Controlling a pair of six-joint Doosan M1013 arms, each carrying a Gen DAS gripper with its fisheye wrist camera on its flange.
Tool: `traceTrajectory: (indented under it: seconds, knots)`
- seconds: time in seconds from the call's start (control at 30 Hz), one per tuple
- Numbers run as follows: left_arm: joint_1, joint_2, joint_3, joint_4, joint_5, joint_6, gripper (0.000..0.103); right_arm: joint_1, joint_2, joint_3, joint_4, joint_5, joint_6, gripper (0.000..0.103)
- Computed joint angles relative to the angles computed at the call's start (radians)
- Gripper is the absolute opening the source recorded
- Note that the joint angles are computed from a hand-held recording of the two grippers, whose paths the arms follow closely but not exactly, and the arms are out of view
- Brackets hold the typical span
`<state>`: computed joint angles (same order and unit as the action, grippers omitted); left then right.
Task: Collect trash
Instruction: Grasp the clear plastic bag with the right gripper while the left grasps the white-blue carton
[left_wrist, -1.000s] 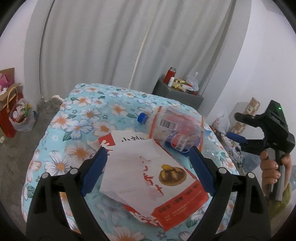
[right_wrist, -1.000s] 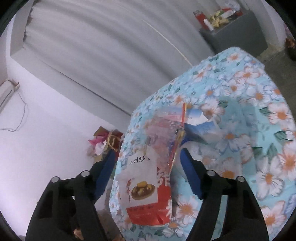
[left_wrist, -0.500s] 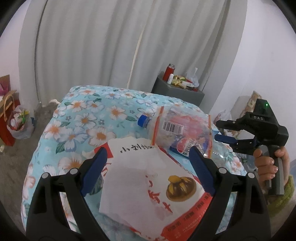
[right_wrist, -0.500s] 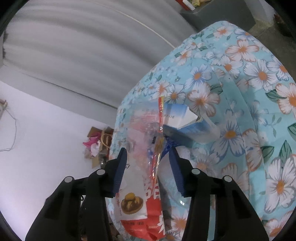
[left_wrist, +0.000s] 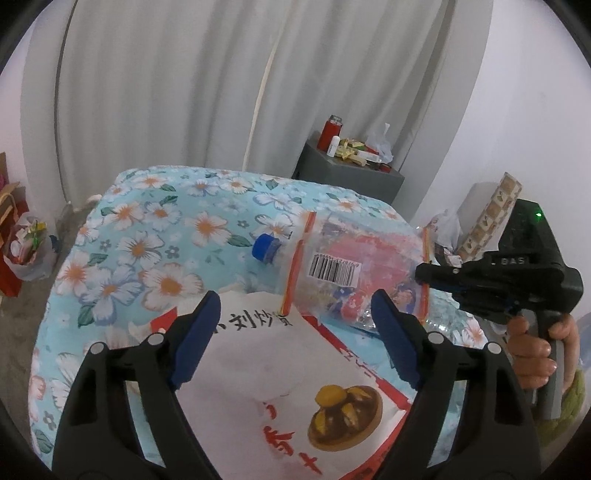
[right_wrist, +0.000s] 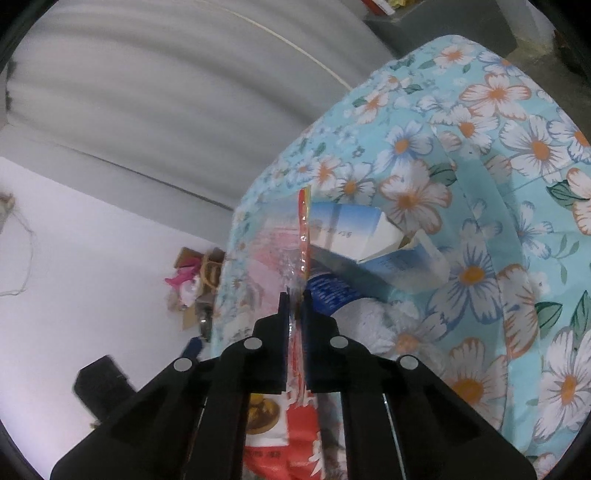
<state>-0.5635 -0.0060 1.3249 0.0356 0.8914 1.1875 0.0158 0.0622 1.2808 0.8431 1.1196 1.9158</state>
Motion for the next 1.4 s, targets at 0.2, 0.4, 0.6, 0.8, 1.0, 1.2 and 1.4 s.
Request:
traceTrajectory:
  seconds: [0.2, 0.4, 0.6, 0.8, 1.0, 1.2, 1.4]
  knots:
    - [-0.004, 0.002, -0.004, -0.005, 0.011, -0.003, 0.075, -0.040, -0.048, 0.059, 0.084, -0.035, -0.042, 0.006]
    - [0.020, 0.021, -0.048, -0.097, 0.047, 0.044, 0.074, -0.098, -0.111, 0.136, 0.122, -0.053, -0.055, 0.006]
    - [0.093, 0.113, -0.176, -0.410, 0.169, 0.115, 0.069, -0.159, -0.169, 0.204, 0.148, -0.076, -0.067, 0.006]
    - [0.109, 0.237, -0.318, -0.563, 0.299, 0.052, 0.062, -0.211, -0.211, 0.261, 0.183, -0.106, -0.075, 0.006]
    - [0.088, 0.348, -0.450, -0.568, 0.442, -0.113, 0.061, -0.247, -0.240, 0.306, 0.208, -0.110, -0.057, 0.006]
    - [0.088, 0.402, -0.511, -0.580, 0.487, -0.262, 0.061, -0.260, -0.260, 0.330, 0.209, -0.111, -0.059, 0.006]
    - [0.078, 0.469, -0.618, -0.533, 0.585, -0.306, 0.061, -0.276, -0.282, 0.355, 0.225, -0.119, -0.056, 0.006]
